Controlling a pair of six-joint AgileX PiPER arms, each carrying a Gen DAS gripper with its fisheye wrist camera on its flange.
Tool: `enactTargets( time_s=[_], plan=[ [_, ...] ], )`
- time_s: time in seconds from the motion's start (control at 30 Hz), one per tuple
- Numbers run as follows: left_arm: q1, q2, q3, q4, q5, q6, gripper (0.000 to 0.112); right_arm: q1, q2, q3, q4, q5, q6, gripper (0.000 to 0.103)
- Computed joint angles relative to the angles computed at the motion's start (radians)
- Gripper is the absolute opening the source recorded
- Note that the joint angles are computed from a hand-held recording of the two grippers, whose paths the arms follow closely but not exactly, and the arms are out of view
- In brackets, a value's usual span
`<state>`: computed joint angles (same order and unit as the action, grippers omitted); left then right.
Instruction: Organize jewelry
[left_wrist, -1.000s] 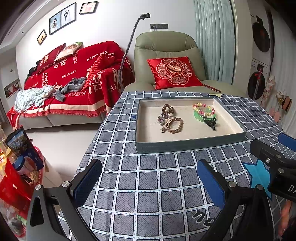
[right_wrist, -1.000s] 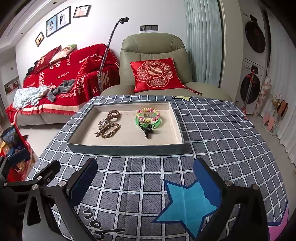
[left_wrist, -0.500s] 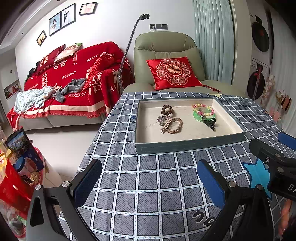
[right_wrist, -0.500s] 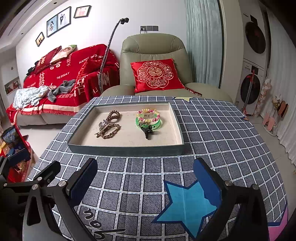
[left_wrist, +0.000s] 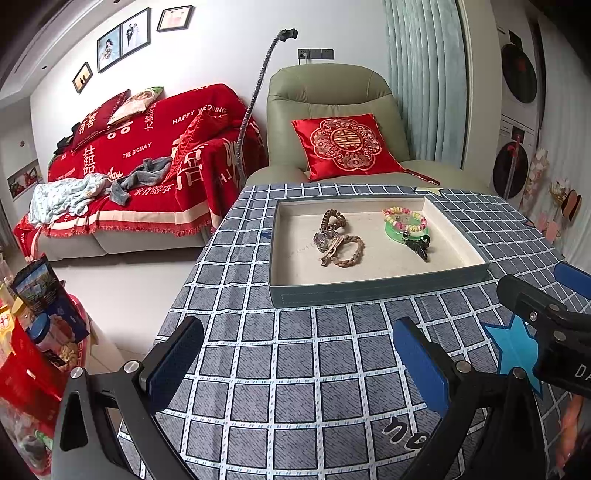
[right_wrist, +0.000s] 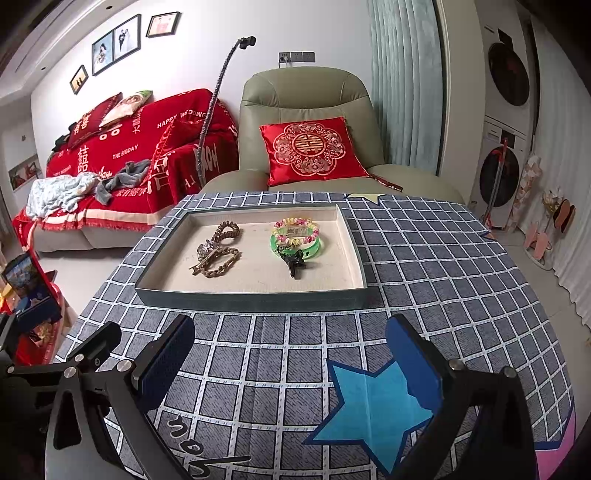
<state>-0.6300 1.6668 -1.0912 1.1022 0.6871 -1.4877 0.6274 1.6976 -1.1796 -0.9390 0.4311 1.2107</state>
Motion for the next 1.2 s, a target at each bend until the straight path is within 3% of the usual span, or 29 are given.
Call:
enactTargets(
  time_s=[1.2],
  plan=[
    [-0.009,-0.021,0.021,0.042,0.01,-0.032,0.103,-0.01,0.001,-0.009,0.027,-0.01,-0.036,0.103]
  ],
)
